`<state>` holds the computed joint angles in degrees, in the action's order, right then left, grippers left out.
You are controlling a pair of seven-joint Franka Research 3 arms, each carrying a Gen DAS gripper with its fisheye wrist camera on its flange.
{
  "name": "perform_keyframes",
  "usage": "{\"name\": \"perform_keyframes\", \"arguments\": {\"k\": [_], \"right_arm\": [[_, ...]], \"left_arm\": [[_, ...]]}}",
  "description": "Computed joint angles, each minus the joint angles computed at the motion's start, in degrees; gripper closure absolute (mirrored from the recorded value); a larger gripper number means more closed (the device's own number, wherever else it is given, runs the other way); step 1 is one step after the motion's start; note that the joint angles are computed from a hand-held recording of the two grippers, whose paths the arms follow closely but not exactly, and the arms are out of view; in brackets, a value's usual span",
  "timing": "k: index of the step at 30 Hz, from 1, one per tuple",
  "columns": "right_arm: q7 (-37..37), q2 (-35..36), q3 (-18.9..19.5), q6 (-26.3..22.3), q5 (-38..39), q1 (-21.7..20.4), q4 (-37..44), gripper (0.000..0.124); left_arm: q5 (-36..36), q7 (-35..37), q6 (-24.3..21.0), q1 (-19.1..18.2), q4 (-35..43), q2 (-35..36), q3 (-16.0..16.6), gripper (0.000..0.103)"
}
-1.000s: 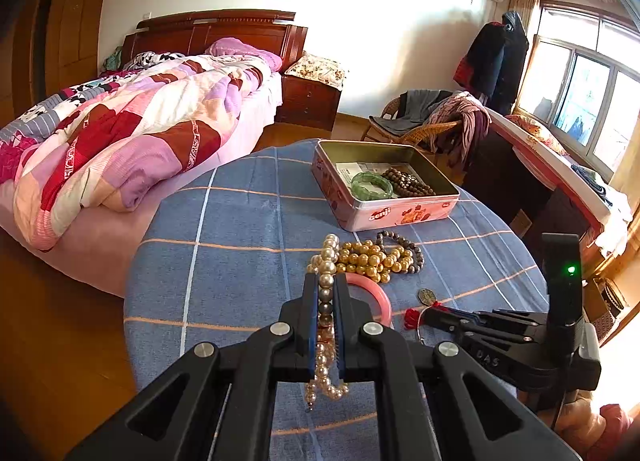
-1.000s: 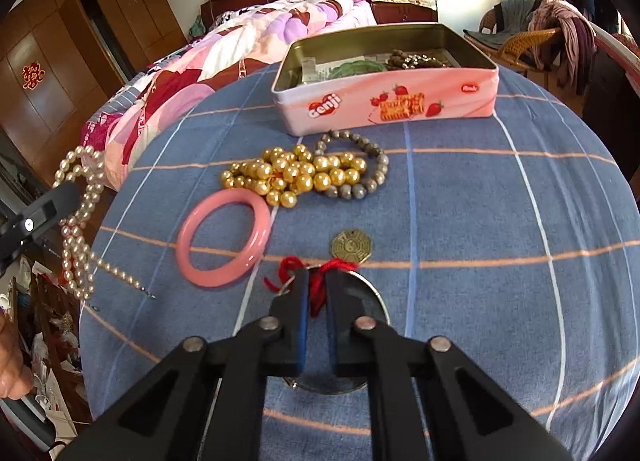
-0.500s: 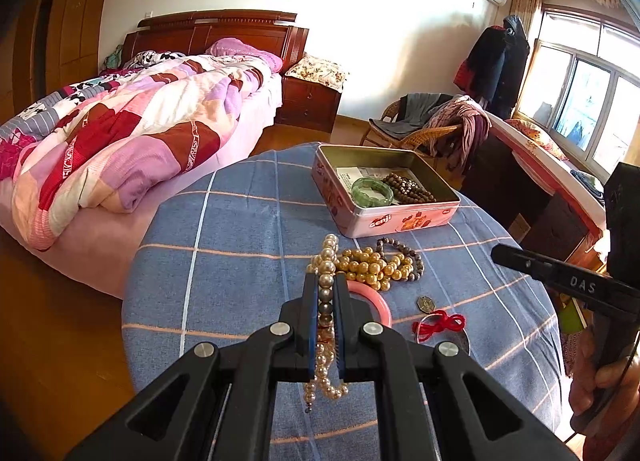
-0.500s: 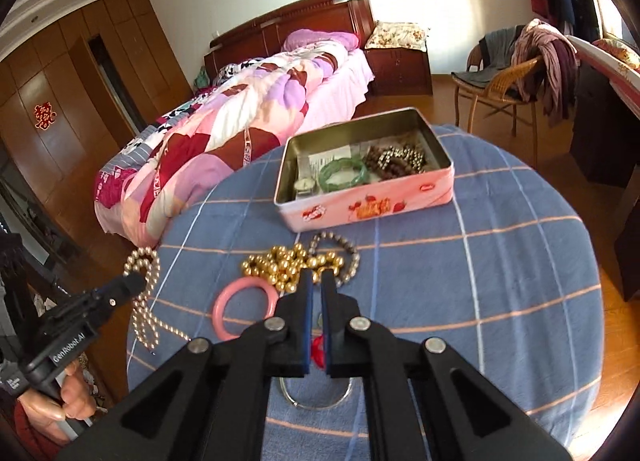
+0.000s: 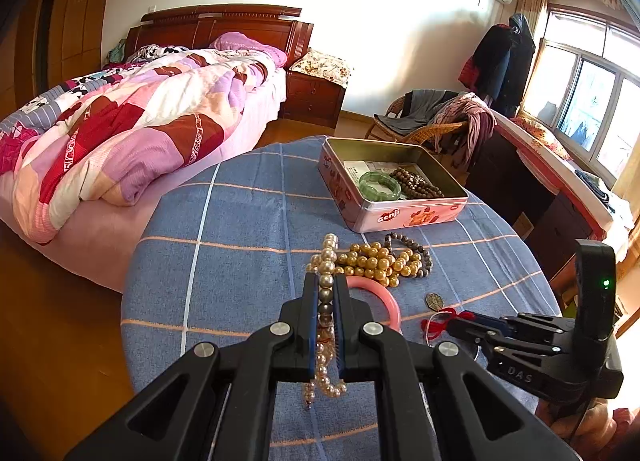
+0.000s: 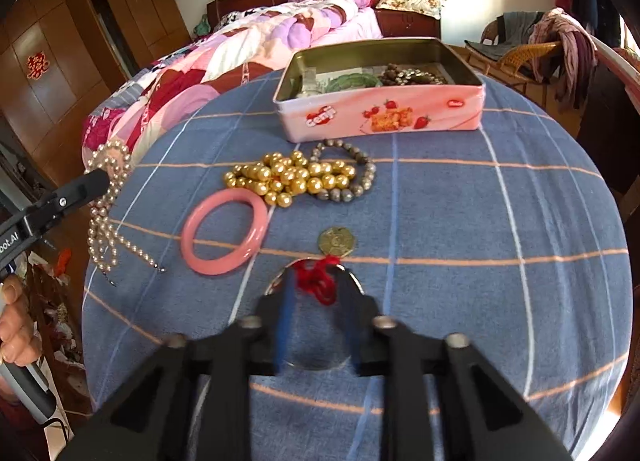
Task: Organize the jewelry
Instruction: 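Grasp the silver bangle with red ribbon with the right tool while the left tool holds the pearls, then carry the pearls and ribbon bangle into the pink tin and open both tools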
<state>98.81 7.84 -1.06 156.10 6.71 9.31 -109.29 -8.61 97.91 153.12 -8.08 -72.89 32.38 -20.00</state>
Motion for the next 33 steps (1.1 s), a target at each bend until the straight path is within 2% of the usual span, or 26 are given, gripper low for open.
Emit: {"name": "perform_keyframes", "arguments": {"k": [6,7,11,24,30,33], "right_arm": [[0.6,1.0,0.0,-0.6,1.5,-0.2,0.6,0.104],[0.5,1.1,0.0,-0.4,2.0,-0.4,0.5,0.113],[-2.6,0.4,0.8,1.7,7.0,-1.3,-0.5,0.114],[-6.2,-1.8,0.9,6.5,11.9,-1.8,0.4,0.115],[-5.7,-0.4,-0.1,7.8,9.1,-2.1,5.5,0.115],[-5.7,1.6,-0.5,8.3,8.2,-2.6,9.6,0.115]], "left_arm": [[0.1,-0.2,-0.2,0.0,0.0,0.1,0.1,0.098],[0.1,-0.2,-0.2,0.0,0.1,0.1,0.1,0.098],[0.0,-0.2,-0.5,-0.1,0.5,0.5,0.0,0.098],[0.6,-0.8,-2.1,-1.0,4.6,3.1,0.3,0.098],[1.4,0.1,-3.7,-2.4,11.4,6.9,0.2,0.098],[2.2,0.5,-6.3,-4.3,19.8,11.4,0.5,0.098]]}}
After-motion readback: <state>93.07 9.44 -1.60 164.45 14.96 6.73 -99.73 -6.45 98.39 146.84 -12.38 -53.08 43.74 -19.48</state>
